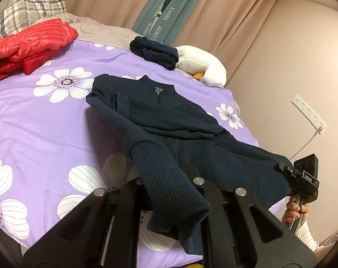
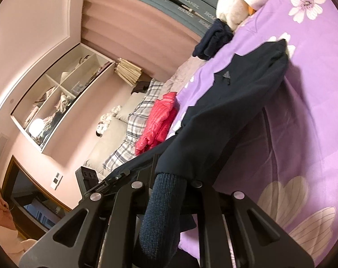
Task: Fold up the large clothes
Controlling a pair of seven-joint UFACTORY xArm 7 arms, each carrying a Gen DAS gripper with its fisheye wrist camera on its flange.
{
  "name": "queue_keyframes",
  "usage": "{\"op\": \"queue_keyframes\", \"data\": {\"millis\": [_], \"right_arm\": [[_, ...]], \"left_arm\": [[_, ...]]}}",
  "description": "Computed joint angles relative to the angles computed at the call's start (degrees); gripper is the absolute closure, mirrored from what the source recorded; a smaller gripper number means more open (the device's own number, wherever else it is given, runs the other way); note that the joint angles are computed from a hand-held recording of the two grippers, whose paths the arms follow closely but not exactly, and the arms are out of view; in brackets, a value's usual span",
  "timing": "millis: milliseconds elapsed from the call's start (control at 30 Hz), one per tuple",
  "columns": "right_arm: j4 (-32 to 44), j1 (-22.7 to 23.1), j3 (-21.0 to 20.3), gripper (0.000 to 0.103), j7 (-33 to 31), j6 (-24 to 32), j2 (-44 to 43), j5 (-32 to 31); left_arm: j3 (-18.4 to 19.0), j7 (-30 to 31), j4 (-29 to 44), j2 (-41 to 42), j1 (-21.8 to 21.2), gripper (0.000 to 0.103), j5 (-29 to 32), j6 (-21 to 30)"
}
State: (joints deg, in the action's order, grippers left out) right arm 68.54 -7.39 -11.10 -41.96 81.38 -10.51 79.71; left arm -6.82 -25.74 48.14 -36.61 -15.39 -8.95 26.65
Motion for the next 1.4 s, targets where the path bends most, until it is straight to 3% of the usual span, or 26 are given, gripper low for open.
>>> {"op": "queue_keyframes", "data": {"millis": [1100,1400], "right_arm": [[3.4,-0.5,-4.1,0.091,-4.0,10.5,-2.4,7.6],[6.4,-1.2,-2.6,0.091,-2.3,8.0,1.2,8.0]], "left_arm": [[-3.4,-2.1,5.1,-6.5,0.2,0.094,3.2,3.9],[-3.6,-2.6,7.3,-3.0,2.4,0.094,4.8,4.7]]}}
